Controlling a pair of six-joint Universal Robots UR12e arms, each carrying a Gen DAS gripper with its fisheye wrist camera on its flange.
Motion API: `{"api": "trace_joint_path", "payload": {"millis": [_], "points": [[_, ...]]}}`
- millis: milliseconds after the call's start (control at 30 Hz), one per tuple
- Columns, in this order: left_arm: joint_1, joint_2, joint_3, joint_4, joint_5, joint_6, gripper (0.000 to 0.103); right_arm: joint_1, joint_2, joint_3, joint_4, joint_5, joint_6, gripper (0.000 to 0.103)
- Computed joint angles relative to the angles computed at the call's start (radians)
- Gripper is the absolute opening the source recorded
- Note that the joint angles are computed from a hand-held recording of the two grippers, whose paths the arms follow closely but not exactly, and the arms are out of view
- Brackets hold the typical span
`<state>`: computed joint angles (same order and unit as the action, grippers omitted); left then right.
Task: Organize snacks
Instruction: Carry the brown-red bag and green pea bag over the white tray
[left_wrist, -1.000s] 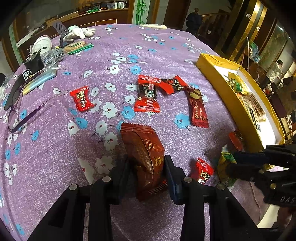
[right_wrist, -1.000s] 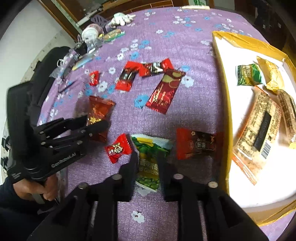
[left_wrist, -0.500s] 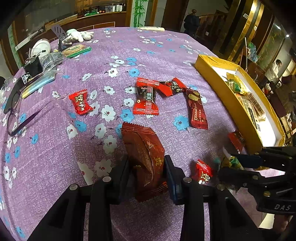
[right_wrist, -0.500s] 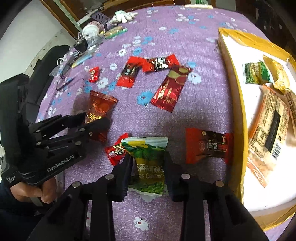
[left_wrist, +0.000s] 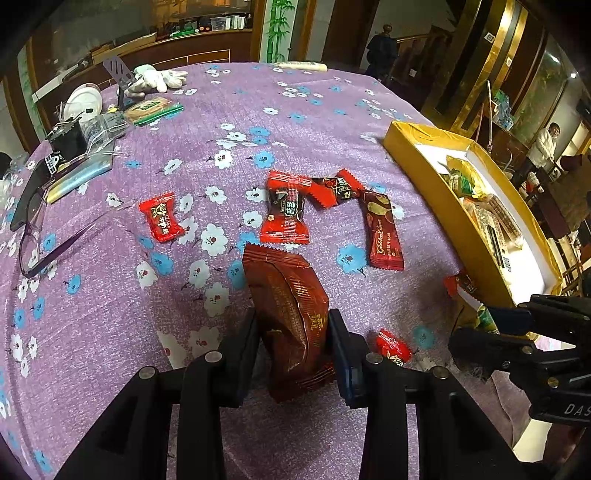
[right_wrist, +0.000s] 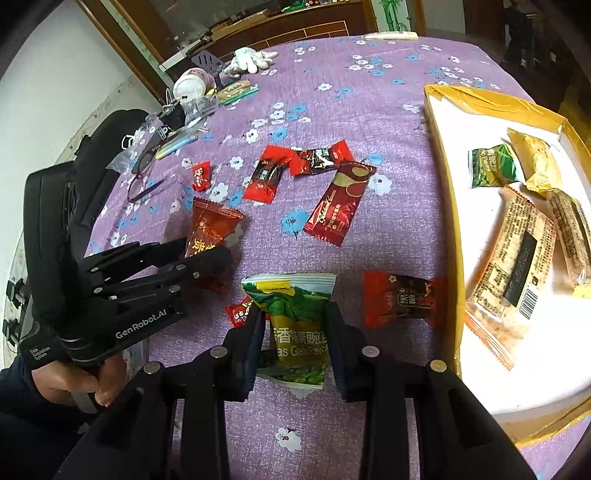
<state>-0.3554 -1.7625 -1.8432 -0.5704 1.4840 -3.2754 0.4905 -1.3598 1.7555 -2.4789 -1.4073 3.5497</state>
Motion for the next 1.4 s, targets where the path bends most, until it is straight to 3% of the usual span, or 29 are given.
{"api": "trace_joint_path", "payload": {"millis": [1400], "points": [[-0.014,0.026,-0.016,0.037,0.031,-0.005,0.038,0.000,-0.028,0.031,-0.065,0.008,0.026,0.031]]}}
